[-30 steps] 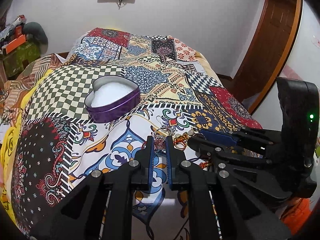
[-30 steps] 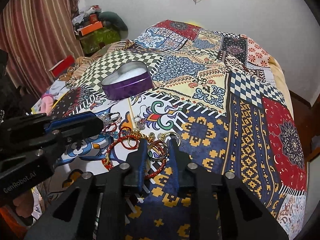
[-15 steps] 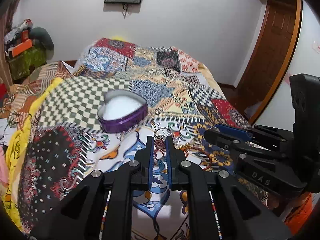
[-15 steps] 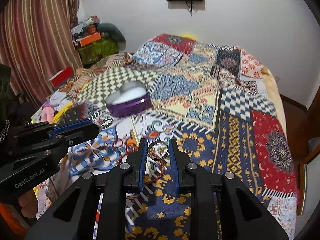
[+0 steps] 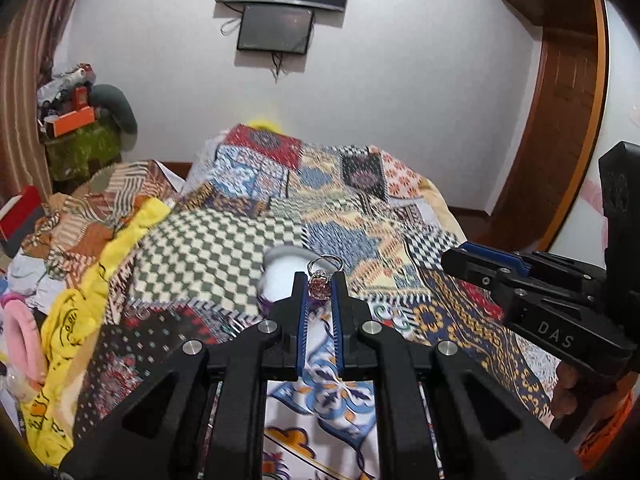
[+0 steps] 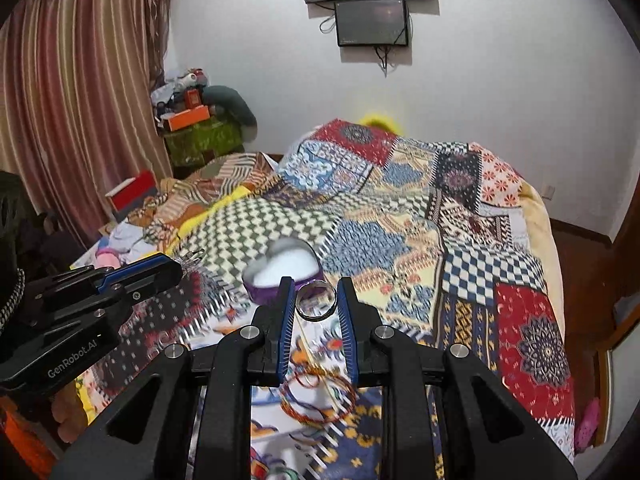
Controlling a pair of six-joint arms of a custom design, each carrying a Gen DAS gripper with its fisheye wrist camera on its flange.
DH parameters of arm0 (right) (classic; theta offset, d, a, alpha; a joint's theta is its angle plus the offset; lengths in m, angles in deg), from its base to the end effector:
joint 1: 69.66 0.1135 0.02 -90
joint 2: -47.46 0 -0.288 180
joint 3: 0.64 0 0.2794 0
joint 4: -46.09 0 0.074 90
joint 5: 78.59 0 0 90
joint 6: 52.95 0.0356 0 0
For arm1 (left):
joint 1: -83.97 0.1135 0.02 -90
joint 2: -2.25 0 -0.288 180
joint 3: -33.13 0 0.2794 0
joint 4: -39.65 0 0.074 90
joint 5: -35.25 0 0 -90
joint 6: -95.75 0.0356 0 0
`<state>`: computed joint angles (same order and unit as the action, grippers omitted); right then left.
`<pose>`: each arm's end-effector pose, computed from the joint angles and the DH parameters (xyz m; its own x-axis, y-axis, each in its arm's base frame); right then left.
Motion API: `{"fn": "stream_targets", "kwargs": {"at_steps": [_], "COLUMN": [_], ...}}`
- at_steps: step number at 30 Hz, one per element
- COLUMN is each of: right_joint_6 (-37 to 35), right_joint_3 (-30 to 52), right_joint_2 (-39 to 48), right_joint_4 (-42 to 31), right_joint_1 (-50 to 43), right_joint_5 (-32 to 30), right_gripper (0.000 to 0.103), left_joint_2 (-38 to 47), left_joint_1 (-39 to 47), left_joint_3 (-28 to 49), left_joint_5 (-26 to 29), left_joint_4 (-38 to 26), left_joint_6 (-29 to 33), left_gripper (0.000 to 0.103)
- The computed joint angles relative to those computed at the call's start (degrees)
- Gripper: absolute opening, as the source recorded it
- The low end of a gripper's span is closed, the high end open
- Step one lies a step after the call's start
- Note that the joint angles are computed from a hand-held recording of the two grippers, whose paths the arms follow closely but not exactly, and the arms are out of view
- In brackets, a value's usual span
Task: Organize jewelry
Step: 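Carry both held rings over the purple heart tin and lower them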
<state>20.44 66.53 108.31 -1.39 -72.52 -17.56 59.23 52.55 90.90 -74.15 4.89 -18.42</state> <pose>0.2371 0.0054 0.3266 -0.5383 -0.2235 -0.8126 -0.4951 0.8641 0.0903 0.2038 -0.1107 0.2987 -0.5401 -0.1226 -0.8326 0.0389 0.9846 -0.1702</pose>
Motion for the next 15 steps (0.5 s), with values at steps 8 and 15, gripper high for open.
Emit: {"fn": "stream_targets", "kwargs": {"at_steps": [8,15], "right_joint_6": [3.0,4.0], "right_joint_3": [2.9,3.6], "right_joint_2": [3.5,6.7], "right_joint_4": [2.2,5.1], "right_joint_1": [3.8,8.0], "right_joint_5": [-0.2,2.6], "right_gripper": [0.019,0.019], "left_joint_2": [0.8,4.6], "left_joint_1": [4.8,8.4], "left_joint_3": [0.7,0.8], "left_joint_5": [2.3,5.0], "left_joint_4": [1.6,4.1], "left_joint_6": [2.1,3.1], "left_gripper": [0.01,0.01]}}
